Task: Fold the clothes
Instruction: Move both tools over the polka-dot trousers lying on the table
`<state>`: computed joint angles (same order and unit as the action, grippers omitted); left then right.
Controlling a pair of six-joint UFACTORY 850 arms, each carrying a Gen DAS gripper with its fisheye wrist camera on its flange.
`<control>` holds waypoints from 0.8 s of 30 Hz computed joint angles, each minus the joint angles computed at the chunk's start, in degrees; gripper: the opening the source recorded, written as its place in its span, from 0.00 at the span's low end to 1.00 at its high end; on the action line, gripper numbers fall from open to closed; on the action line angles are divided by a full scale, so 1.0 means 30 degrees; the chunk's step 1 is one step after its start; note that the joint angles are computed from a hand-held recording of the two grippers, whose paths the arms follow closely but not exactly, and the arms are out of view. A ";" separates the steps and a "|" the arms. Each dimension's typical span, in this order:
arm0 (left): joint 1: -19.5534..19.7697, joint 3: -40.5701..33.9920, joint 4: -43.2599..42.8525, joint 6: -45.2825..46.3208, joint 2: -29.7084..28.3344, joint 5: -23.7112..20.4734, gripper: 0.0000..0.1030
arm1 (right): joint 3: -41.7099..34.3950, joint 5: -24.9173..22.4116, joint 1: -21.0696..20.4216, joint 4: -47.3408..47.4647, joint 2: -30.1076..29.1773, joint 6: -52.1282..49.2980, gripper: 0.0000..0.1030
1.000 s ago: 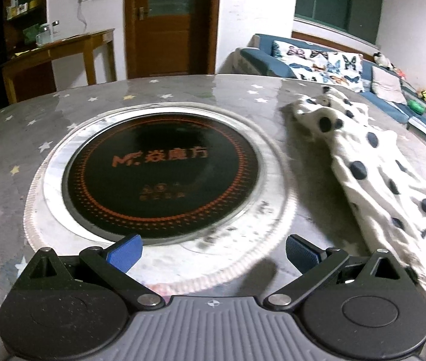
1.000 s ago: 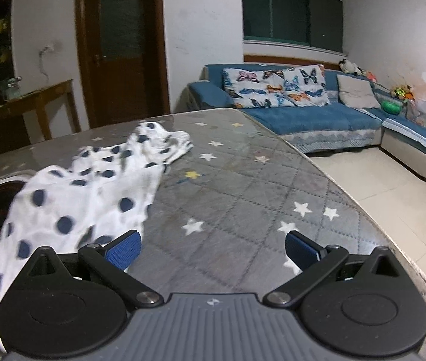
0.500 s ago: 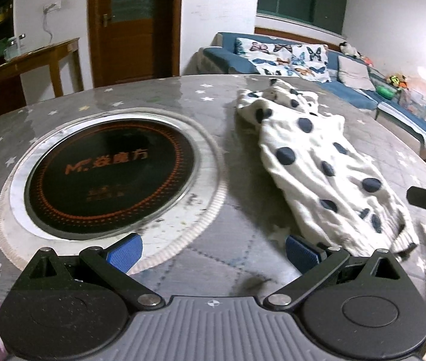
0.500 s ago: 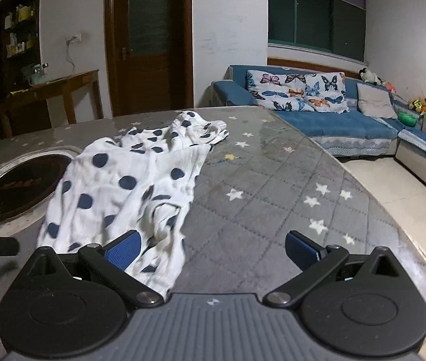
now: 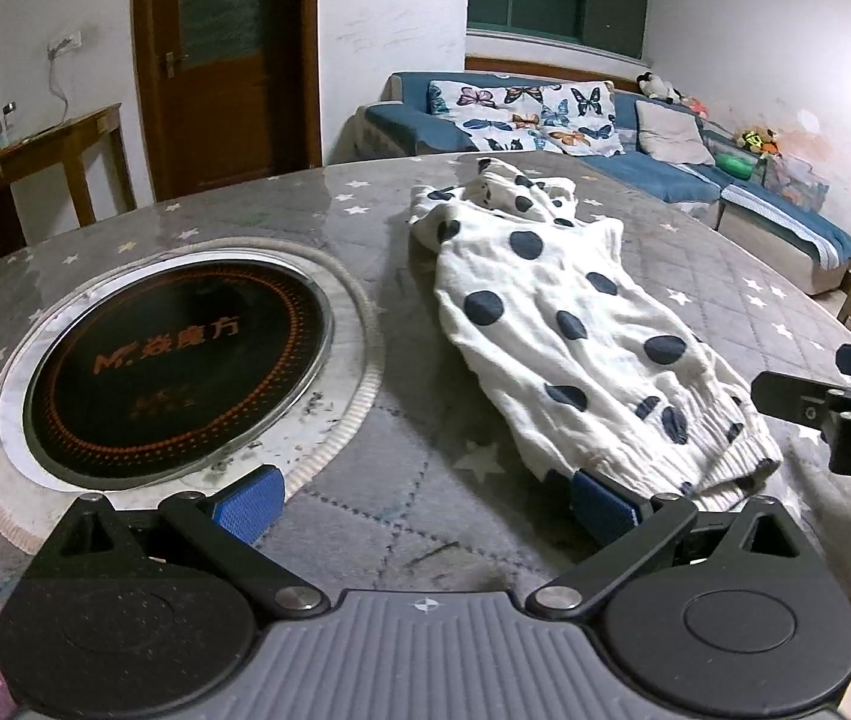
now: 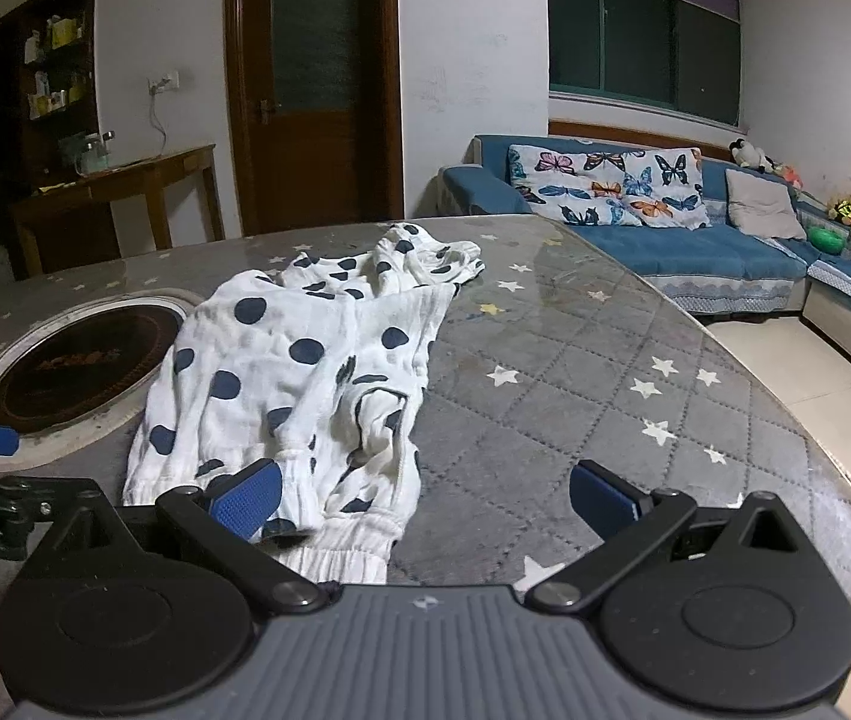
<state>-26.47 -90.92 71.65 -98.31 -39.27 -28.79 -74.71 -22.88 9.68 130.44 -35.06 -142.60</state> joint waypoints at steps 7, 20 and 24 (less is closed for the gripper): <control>-0.0232 -0.0099 -0.0072 0.0286 -0.0073 -0.0157 1.00 | 0.0434 -0.0129 0.0031 0.0482 0.0292 -0.0252 1.00; -0.0585 -0.0053 -0.0055 0.0159 -0.0023 -0.0800 1.00 | 0.1409 -0.0420 0.0110 0.1070 0.0836 -0.0540 1.00; -0.0667 -0.0055 -0.0089 0.0126 -0.0020 -0.0965 1.00 | 0.1583 -0.0458 0.0160 0.1237 0.0928 -0.0792 1.00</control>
